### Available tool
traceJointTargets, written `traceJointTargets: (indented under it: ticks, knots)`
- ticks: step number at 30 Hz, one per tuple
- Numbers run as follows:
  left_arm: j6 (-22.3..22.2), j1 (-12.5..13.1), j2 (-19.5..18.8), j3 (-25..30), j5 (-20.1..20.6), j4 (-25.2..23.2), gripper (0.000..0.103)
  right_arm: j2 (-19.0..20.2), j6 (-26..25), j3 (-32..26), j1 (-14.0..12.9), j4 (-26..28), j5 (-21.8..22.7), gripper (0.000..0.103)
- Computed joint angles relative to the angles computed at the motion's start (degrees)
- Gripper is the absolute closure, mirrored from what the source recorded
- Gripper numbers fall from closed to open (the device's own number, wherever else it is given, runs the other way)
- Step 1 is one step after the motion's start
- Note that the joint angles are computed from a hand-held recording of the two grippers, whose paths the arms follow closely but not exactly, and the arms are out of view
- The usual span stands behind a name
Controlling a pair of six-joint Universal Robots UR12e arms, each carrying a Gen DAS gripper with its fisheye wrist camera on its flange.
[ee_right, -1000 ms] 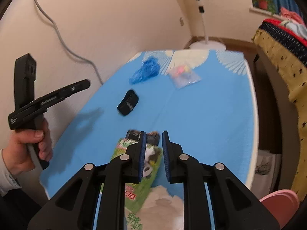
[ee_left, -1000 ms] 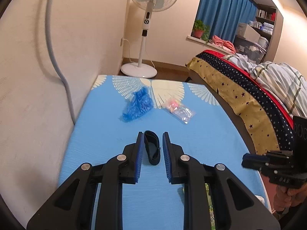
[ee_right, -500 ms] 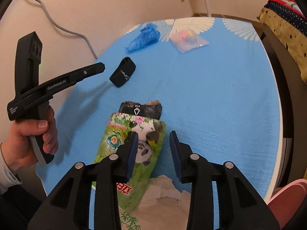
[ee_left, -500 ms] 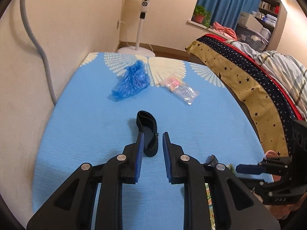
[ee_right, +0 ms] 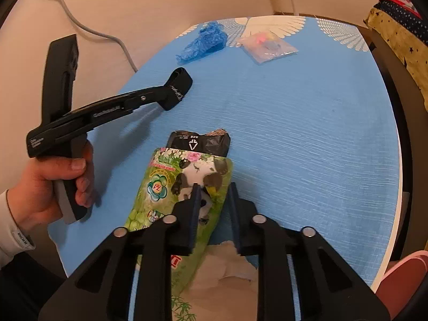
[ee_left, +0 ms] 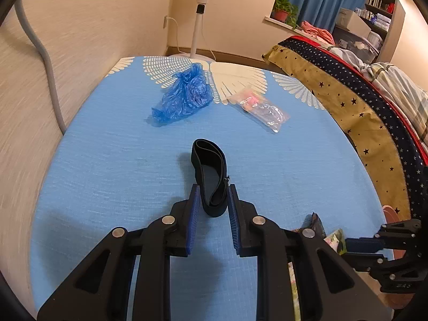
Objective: Collect trash
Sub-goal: 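Grasp the black strap with the left tool while the right tool grasps the green panda bag, then carry the black strap and green panda bag to the pink bucket and release both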
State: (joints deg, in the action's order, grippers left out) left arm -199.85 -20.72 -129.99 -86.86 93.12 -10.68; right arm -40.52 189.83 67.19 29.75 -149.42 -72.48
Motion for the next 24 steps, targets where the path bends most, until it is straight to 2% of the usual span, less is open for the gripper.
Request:
traceJointTargets:
  ticks: [2, 3, 7, 15, 24]
  knots:
    - [-0.07, -0.04, -0.09, 0.31, 0.48, -0.66, 0.083, -0.33, -0.25, 0.46, 0.12, -0.82, -0.14, 0.091]
    - [-0.12, -0.03, -0.13, 0.44, 0.47, -0.75, 0.089, -0.49, -0.31, 0.66, 0.15, -1.35, -0.14, 0.094]
    - [0.44, -0.15, -0.03, 0.89, 0.83, -1.56, 0.094, -1.29, 0.13, 1.68, 0.00, -3.75, 0.83, 0.099]
    - [-1.29, -0.22, 1.35, 0.11, 2.48, 0.13, 0.095, -3.54, 1.98, 4.37, -0.19, -11.54, 2.80, 0.102]
    - [-2.69, -1.44, 4.23, -1.99, 4.74, 2.90, 0.096, -6.79, 3.97, 8.26, -0.04, -18.76, 2.88, 0.103]
